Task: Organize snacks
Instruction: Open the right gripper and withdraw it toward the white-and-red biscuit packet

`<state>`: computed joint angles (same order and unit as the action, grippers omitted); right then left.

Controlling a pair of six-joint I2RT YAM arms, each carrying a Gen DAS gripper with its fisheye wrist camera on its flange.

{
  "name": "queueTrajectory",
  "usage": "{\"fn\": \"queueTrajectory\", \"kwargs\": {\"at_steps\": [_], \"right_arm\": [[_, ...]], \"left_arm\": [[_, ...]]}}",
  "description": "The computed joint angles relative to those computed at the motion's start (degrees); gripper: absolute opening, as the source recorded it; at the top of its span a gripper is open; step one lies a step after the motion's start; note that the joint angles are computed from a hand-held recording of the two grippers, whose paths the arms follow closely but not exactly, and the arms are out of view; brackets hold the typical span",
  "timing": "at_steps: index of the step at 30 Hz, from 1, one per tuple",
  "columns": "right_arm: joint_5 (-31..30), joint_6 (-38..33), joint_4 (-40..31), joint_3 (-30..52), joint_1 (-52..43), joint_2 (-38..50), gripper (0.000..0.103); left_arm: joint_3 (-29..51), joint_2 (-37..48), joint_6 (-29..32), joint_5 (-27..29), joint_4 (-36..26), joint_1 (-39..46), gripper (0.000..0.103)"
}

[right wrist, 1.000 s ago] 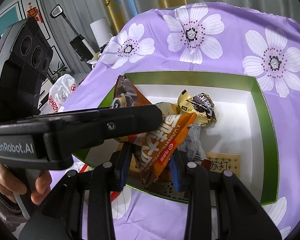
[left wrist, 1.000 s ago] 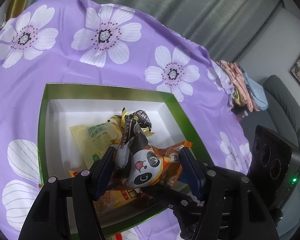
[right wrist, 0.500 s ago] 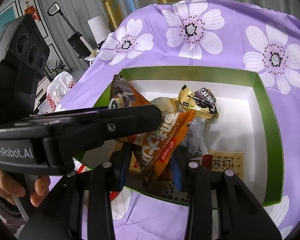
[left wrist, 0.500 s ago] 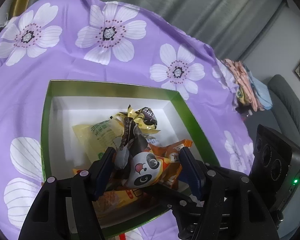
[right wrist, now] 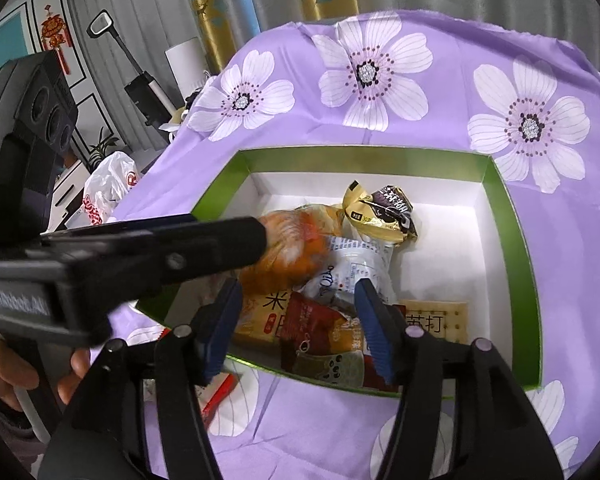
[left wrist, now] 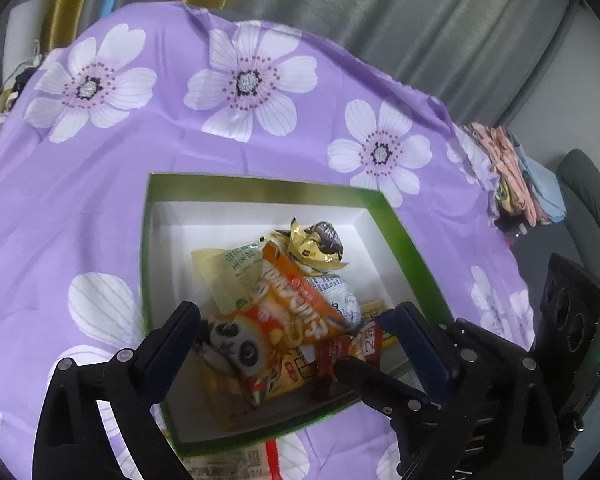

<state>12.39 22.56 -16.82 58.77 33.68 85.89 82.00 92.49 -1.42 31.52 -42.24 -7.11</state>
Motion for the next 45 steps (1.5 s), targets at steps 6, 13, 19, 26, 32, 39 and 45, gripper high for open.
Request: {"fn": "queueTrajectory", "kwargs": {"at_steps": [6, 13, 19, 26, 32, 39, 45], "right_arm": [[3.90, 0.98, -1.15, -0.99, 3.37, -3.58, 0.072], [11.77, 6.21, -4.22, -4.55, 10.13, -10.64, 0.086], [19.10, 13.53, -9.64, -7.47, 17.34, -16.06, 0.089], [26.00, 24.44, -17.51, -9.17, 25.93, -20.11, 0.090], [29.67, 32.28, -23.10, -9.35, 31.78, -20.91, 0.090], [31.54, 37.47, -27.22, -9.18, 35.52, -21.30, 0.091], [31.95, 39.91, -28.98, -8.90, 36.90, -21.08, 0.091]], "left_arm": [[-1.67, -5.07, 2.04, -1.89, -3.02, 1.43, 0.097], [-8.49, -14.72, 4.43, 0.47, -6.49, 4.73, 0.102], [-12.30, -23.02, 6.57, 1.06, -9.72, 8.22, 0.102], [-16.44, -30.12, 9.45, 0.34, -14.20, 11.92, 0.102], [-20.04, -33.79, 9.78, -1.85, -15.80, 11.96, 0.102], [-22.01, -36.09, 10.75, -0.82, -18.62, 12.86, 0.102], [-22.81, -37.23, 11.65, -0.57, -19.80, 12.07, 0.102]]}}
